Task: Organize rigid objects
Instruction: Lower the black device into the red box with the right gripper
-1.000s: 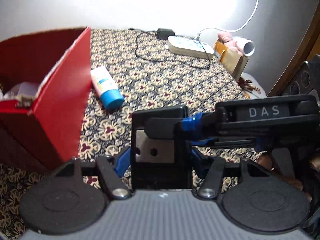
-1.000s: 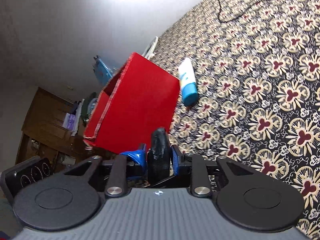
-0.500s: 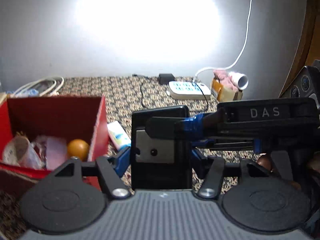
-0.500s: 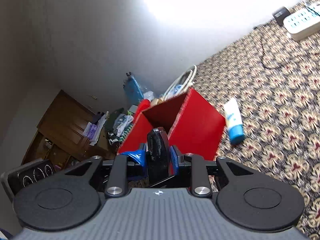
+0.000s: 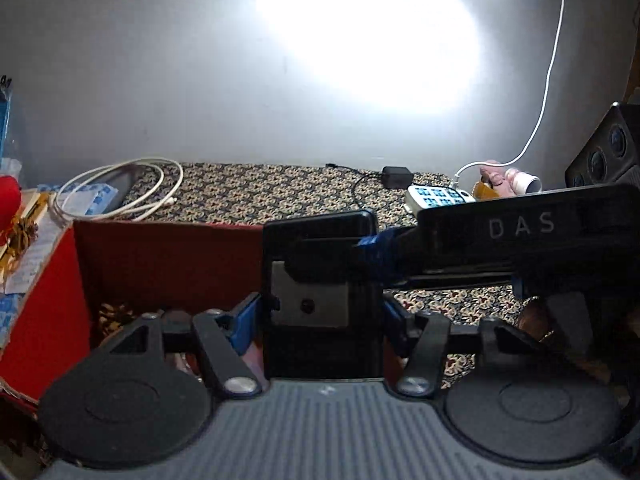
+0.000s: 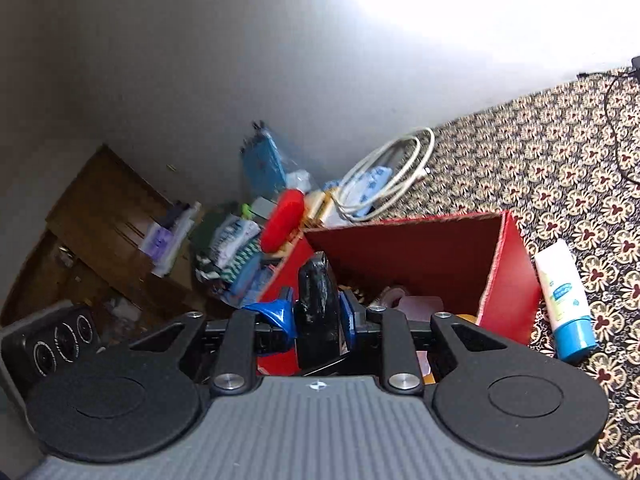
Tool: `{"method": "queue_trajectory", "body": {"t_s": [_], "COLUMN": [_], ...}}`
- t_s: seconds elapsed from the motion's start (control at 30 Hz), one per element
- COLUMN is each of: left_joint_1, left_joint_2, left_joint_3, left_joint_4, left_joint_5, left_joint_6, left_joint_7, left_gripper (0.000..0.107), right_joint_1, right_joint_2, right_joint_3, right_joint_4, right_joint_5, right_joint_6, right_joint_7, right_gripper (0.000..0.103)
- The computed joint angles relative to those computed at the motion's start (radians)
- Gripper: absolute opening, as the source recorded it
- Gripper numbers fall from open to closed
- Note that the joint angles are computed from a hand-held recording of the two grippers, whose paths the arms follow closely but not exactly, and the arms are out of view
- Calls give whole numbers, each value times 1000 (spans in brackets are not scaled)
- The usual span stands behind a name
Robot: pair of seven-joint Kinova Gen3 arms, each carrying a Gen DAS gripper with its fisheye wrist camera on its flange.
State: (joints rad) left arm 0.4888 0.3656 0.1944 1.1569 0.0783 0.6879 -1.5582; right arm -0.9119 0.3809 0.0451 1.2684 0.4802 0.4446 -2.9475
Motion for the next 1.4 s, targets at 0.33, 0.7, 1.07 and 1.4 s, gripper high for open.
{"method": "queue_trajectory", "body": {"t_s": [0.33,0.7,1.07,1.4], "left_joint_1": [-103,-114,-71,-16], "left_joint_2": [109,118,95,47], "left_joint_3": [31,5,-31,-54], "left_joint_4": [-102,-121,-138,-112], "left_joint_5": [120,136,49,-55], "left_joint_6": [151,173,197,179], "left_joint_7": [-150,-161,-117,-66], "left_gripper": [57,58,65,80], "right_joint_1": [-69,-51,-173,-254], "right_joint_2": [231,275,255,296], "right_joint_3": [141,54,108,115], "right_joint_4": [-395,-468,-423,-534], "right_joint_5": [-260,-53,145,269], "right_joint_6": [407,504,549,778], "right_joint_7": [203,-44,-274,-262], "right_gripper": [5,11,12,12]}}
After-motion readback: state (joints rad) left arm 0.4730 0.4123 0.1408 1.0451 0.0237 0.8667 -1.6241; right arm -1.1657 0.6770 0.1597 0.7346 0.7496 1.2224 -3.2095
